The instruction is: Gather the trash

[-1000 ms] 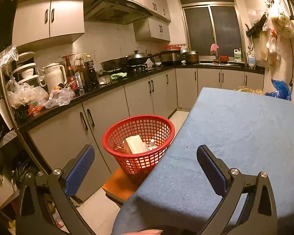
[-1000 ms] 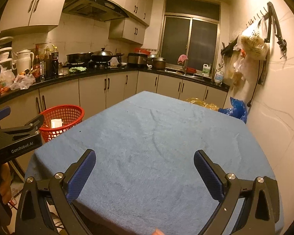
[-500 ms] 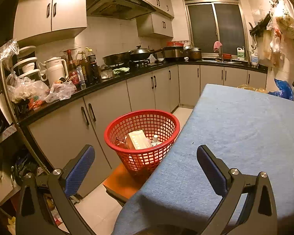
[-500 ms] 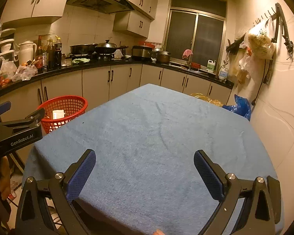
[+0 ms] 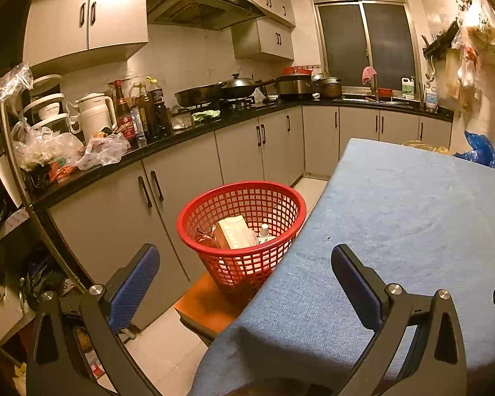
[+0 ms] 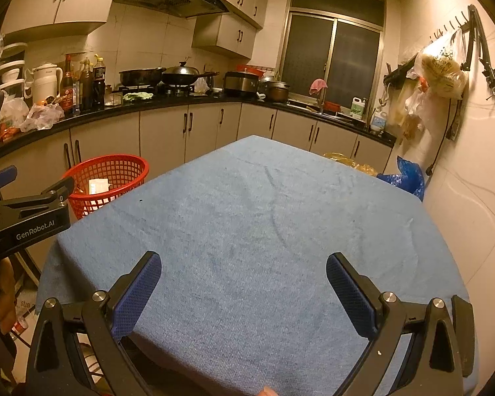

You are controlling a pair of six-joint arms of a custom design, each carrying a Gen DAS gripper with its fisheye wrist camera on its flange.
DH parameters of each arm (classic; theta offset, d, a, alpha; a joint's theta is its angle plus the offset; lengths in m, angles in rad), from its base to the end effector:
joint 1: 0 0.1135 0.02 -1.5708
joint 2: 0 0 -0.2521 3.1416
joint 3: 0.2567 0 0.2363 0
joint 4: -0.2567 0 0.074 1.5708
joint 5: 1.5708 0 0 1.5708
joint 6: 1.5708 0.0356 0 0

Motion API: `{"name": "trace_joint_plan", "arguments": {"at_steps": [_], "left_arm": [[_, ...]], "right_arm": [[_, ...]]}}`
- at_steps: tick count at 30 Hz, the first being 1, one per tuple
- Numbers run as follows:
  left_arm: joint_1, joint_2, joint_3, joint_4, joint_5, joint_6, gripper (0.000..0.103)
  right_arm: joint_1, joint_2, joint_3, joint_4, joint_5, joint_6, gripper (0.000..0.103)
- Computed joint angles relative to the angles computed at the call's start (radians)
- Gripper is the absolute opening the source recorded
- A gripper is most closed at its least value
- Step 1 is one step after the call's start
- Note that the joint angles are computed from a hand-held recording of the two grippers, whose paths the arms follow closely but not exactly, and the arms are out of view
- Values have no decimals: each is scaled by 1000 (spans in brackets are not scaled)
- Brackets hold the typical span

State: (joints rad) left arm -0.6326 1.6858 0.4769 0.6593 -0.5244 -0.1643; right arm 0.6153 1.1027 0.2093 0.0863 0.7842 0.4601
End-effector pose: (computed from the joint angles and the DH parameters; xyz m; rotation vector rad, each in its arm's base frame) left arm 0.2326 -0.1484 0.1167 0.1731 2.0332 0.0606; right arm 0.1491 0.0746 0.1263 0.1844 2.1153 -0.3131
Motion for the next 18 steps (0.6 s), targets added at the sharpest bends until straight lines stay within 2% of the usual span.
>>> {"name": "trace_joint_plan", "arguments": {"at_steps": [18], "left_arm": [[21, 16, -7, 21, 13, 8, 103]], "right_arm": [[-26, 27, -3, 31, -26, -17, 102]]}}
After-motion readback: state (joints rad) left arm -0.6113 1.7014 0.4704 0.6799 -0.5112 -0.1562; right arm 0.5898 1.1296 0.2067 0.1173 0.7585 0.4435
